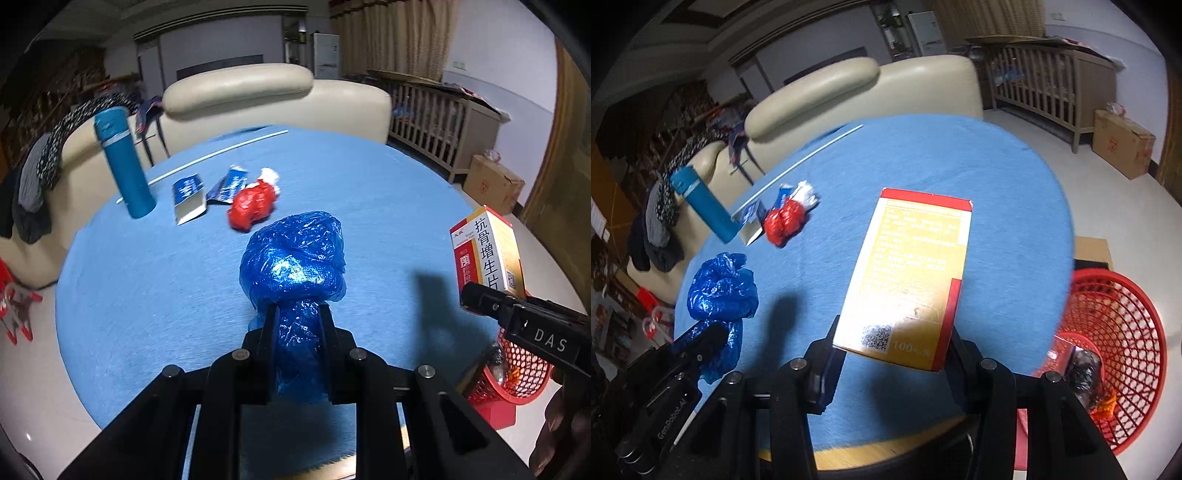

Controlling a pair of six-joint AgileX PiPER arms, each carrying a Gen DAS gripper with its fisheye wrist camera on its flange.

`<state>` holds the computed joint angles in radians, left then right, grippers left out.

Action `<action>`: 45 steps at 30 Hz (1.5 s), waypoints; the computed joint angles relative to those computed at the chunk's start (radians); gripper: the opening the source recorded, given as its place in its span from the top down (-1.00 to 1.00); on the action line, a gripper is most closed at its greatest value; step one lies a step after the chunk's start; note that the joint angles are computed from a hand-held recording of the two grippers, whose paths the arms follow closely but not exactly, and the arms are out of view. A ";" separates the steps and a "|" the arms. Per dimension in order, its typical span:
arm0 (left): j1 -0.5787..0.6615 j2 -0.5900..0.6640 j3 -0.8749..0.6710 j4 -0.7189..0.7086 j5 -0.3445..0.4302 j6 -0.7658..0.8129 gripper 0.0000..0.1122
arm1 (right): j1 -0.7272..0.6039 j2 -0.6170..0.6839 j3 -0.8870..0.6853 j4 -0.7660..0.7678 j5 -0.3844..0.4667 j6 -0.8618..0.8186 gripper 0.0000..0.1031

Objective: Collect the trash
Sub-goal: 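Carry the medicine box over the red basket with the right gripper, then open the right gripper to drop the medicine box into the basket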

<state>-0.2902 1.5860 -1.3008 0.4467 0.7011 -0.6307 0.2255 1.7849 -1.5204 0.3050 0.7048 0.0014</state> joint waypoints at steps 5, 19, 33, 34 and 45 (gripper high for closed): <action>-0.060 0.027 -0.045 0.032 0.031 -0.006 0.63 | -0.083 -0.046 0.086 0.068 -0.038 -0.058 0.00; -0.187 0.143 -0.211 -0.001 0.092 0.060 0.64 | -0.310 -0.098 0.230 0.230 -0.077 -0.223 0.00; -0.302 0.282 -0.442 -0.058 0.166 0.163 0.64 | -0.521 -0.113 0.256 0.270 -0.057 -0.315 0.00; -0.310 0.291 -0.455 -0.057 0.171 0.166 0.64 | -0.527 -0.110 0.260 0.269 -0.057 -0.317 0.00; -0.362 0.393 -0.599 -0.090 0.230 0.232 0.65 | -0.569 -0.061 0.277 0.248 -0.047 -0.331 0.00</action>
<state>-0.6523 1.9793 -1.8998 0.3565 0.9309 -0.3988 -0.3433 1.7241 -1.2429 0.5527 0.6575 -0.3300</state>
